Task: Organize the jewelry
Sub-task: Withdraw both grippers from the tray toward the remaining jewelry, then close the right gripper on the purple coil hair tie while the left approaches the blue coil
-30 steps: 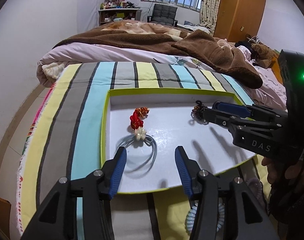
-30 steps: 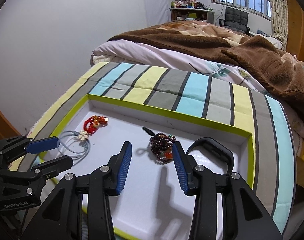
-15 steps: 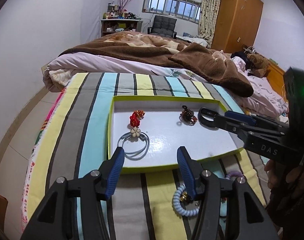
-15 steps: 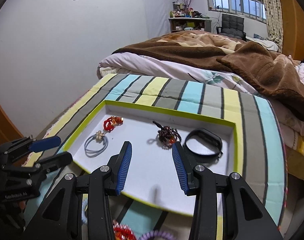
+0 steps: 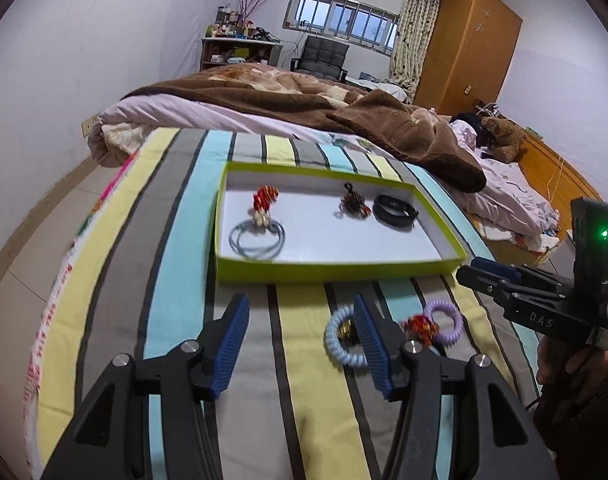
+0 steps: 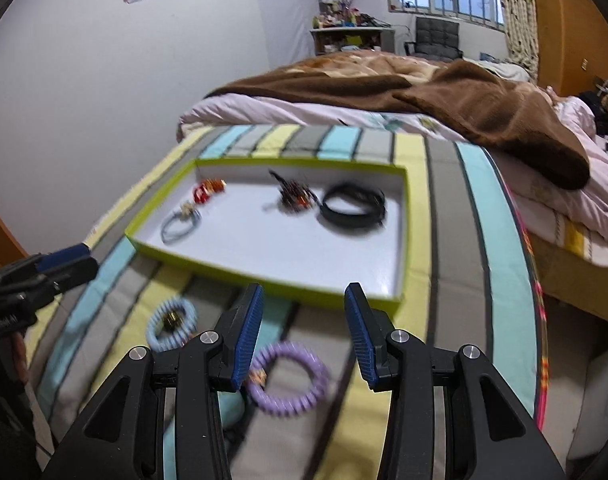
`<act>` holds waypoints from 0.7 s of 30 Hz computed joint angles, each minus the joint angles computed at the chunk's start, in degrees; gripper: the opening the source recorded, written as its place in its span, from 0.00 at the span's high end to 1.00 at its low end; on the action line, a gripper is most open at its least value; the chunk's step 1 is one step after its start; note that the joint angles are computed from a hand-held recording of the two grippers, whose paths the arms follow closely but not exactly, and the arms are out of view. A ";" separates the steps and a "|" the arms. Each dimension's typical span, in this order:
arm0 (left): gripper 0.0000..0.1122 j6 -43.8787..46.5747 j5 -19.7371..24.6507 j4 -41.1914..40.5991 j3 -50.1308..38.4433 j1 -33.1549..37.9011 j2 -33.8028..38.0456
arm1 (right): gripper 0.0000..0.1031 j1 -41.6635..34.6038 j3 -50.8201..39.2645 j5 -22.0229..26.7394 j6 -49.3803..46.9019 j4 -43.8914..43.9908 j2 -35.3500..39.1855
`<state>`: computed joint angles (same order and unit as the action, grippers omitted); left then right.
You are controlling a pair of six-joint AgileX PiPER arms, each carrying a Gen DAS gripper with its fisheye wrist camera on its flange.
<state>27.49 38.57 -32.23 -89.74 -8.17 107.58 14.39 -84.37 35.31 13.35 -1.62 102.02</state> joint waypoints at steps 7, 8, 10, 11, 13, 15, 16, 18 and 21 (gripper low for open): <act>0.49 2.98 -0.46 -5.01 4.82 1.01 -0.90 | 0.58 -0.45 6.45 -0.21 1.82 -1.39 -2.70; 0.49 2.88 -0.67 -5.09 5.23 1.03 -0.91 | 0.58 -0.57 6.80 0.01 1.78 -1.25 -2.73; 0.49 1.98 -1.26 -4.35 6.03 0.96 -1.09 | 0.58 -0.89 7.91 -0.44 1.38 -0.53 -3.04; 0.49 2.18 -1.63 -4.54 6.77 1.03 -1.38 | 0.58 -0.92 8.40 -0.71 1.10 0.02 -3.16; 0.49 2.47 -1.98 -5.20 7.55 1.29 -1.71 | 0.58 -1.14 8.43 -0.64 -0.15 1.64 -2.74; 0.49 2.35 -1.62 -5.14 7.54 1.49 -1.58 | 0.58 -0.80 7.90 -0.17 -0.30 1.19 -2.05; 0.49 2.05 -1.36 -4.83 7.46 1.52 -1.54 | 0.58 -0.53 7.53 0.08 -0.32 0.94 -1.72; 0.49 2.89 -0.95 -5.67 7.75 1.71 -1.56 | 0.58 0.09 6.69 0.59 -0.28 0.05 -0.79; 0.49 1.17 -0.27 -4.16 7.51 1.27 -1.24 | 0.60 0.83 6.35 0.47 2.12 -2.65 -0.02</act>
